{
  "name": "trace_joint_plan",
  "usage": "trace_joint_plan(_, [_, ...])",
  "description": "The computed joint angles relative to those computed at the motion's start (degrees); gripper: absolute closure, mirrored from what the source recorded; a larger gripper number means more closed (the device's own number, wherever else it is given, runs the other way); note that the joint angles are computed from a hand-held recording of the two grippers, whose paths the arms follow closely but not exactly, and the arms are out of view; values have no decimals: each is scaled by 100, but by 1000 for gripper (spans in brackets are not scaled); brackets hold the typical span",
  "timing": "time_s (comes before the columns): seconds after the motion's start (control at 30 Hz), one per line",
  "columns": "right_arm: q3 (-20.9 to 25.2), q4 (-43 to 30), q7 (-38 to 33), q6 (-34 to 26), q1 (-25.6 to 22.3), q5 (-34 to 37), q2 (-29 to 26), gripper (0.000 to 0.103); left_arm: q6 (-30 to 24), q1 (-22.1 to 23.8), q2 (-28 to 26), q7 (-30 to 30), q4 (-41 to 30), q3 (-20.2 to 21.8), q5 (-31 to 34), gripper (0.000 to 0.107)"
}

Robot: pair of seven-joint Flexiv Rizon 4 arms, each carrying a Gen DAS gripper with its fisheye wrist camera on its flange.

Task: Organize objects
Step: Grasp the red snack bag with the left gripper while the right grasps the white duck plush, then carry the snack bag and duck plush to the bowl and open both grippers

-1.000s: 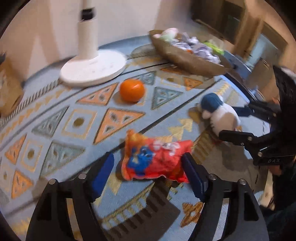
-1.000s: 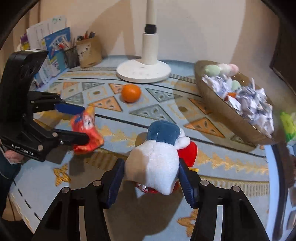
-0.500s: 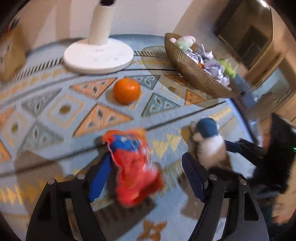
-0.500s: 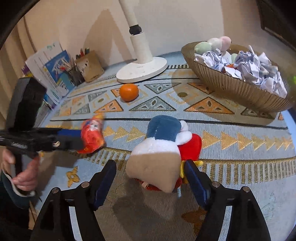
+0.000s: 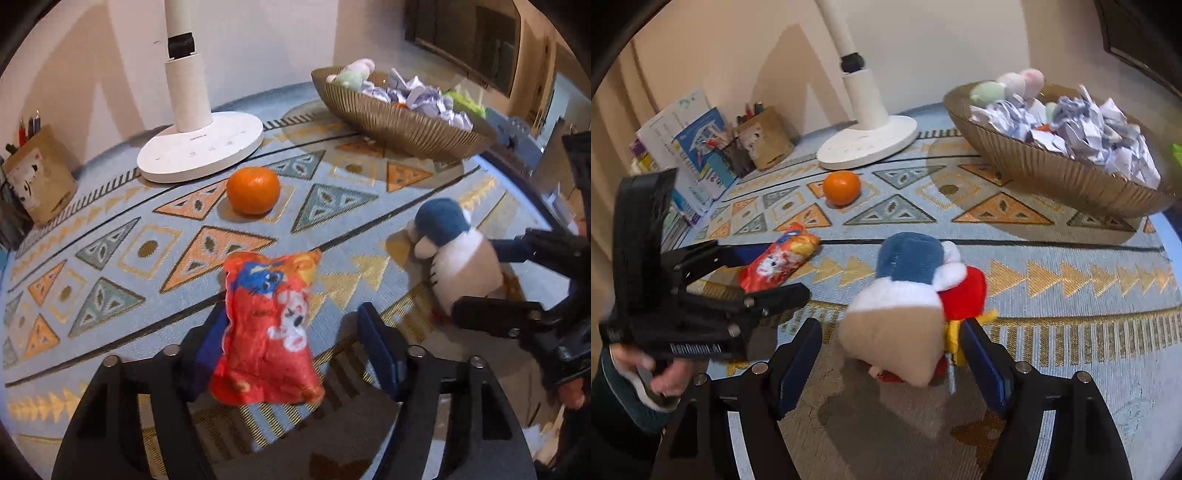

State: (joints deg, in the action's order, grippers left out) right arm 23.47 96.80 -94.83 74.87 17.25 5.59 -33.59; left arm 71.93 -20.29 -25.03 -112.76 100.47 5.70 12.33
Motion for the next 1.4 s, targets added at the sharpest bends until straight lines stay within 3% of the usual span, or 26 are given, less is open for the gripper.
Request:
trace_joint_plan(0.1, [-348,27,440,-11,275,-149,43,22,78,-54,10,-229,7,136,103,67])
trace_joint_plan(0.17, [-743,67,894,47,629,-151,97,20,273,45,48,-328,141,80,-18,71])
trace_joint_plan(0.2, [-1130,81,1009,51,987,-24,147,17,310,47,52,-353,164,82,-36,71])
trace_joint_plan(0.27, [-1962,404,1994,350,1678,-891,195,18,222,-118,24,-520,74,244,113,73])
trace_joint_plan(0.33, [-2895,812,3203,591,2334,-2388,243,41,117,-244,15,-672,-17,367,317,75])
trace_joint_plan(0.43, [-3862,1221,3528,1098,3114,-2827,330,51,-198,-468,8,-1035,-214,580,685,76])
trace_joint_plan(0.5, [-3991,1445,3633,1583,3130,-3024,415,51,-461,-506,20,-1055,-384,533,930,76])
trace_joint_plan(0.57, [-3734,1653,3508,2238,2797,-3033,530,51,-341,-156,86,-622,-345,104,638,76])
trace_joint_plan(0.6, [-3834,1730,3478,2335,2823,-2963,616,51,-282,-9,101,-444,-340,-59,443,77])
trace_joint_plan(0.7, [-4758,1875,3439,2462,3385,-2689,830,51,-529,-54,-29,-375,-929,-49,351,77])
trace_joint_plan(0.73, [-4819,1878,3457,2545,3353,-2661,899,51,-549,-91,-104,-361,-1166,-23,412,77])
trace_joint_plan(0.83, [-4304,1537,3267,2739,2601,-2293,1004,51,-589,-56,-523,6,-2092,-160,344,77])
trace_joint_plan(0.93, [-3906,880,3259,2430,2057,-2129,829,51,-701,24,-1103,524,-3037,-360,-38,77])
trace_joint_plan(1.1, [-1975,-753,3054,1442,349,-2175,142,51,-1200,-33,-2227,1050,-4797,-350,-536,77])
trace_joint_plan(1.2, [-1393,-1730,2829,827,-25,-2014,-382,50,-2022,-302,-2881,869,-6035,186,-297,77])
trace_joint_plan(1.27, [-1311,-2390,2817,348,-44,-1891,-740,50,-2152,-195,-3182,1003,-6460,-7,-417,77])
trace_joint_plan(1.33, [-989,-3067,2567,-25,-193,-1632,-1130,49,-2172,-165,-3374,1094,-6715,-64,-449,71])
trace_joint_plan(1.4, [-537,-3841,2120,-591,-347,-1350,-1547,45,-2162,-236,-3454,1122,-6832,109,-274,49])
